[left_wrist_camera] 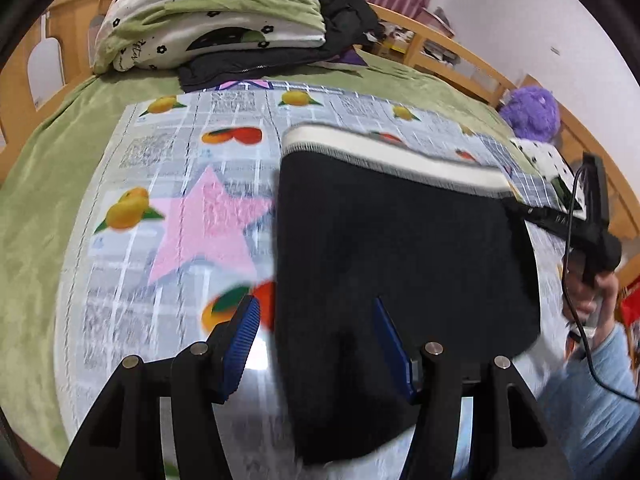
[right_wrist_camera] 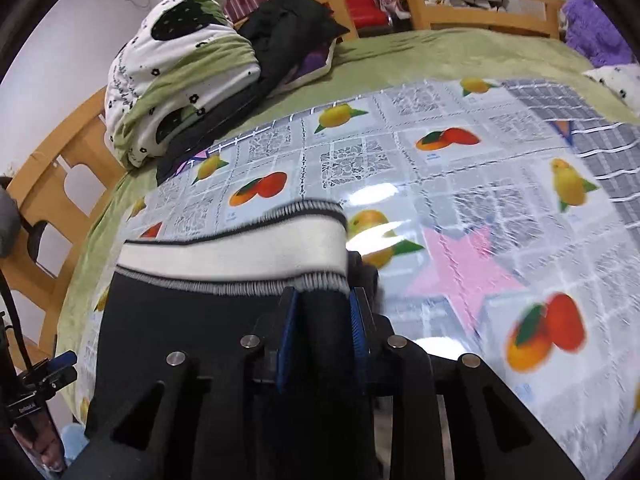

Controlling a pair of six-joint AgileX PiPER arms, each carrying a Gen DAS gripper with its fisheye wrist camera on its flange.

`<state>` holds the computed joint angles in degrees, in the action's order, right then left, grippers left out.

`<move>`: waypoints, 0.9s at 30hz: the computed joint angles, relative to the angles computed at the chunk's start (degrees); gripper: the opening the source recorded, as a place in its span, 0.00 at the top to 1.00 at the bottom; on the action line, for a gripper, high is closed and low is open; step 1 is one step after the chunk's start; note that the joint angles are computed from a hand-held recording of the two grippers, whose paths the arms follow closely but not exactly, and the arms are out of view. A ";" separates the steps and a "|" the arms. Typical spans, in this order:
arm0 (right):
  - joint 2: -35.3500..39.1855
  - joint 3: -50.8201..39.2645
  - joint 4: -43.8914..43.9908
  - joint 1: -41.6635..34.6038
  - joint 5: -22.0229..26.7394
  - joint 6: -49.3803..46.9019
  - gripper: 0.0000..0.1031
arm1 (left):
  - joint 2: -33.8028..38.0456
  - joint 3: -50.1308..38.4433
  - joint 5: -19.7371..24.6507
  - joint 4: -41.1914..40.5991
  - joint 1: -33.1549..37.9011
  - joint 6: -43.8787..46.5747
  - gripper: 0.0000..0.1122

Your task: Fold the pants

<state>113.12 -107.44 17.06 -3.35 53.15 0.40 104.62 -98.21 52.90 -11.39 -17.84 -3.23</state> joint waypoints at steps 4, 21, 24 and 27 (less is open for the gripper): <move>-11.64 15.83 0.16 -0.04 -2.21 -3.03 0.74 | -7.52 11.91 -2.80 -6.32 0.29 9.85 0.50; -27.23 45.18 5.95 1.22 -11.12 -2.59 0.96 | -7.71 23.91 -11.39 32.36 -17.98 -16.05 0.63; -30.32 46.49 9.68 -1.06 -11.95 -6.00 0.98 | -11.29 26.31 -15.88 30.09 -15.58 -16.17 0.73; -31.88 47.96 23.07 -8.56 -8.38 -17.38 0.98 | -10.03 25.69 -15.11 27.13 -14.47 -15.57 0.71</move>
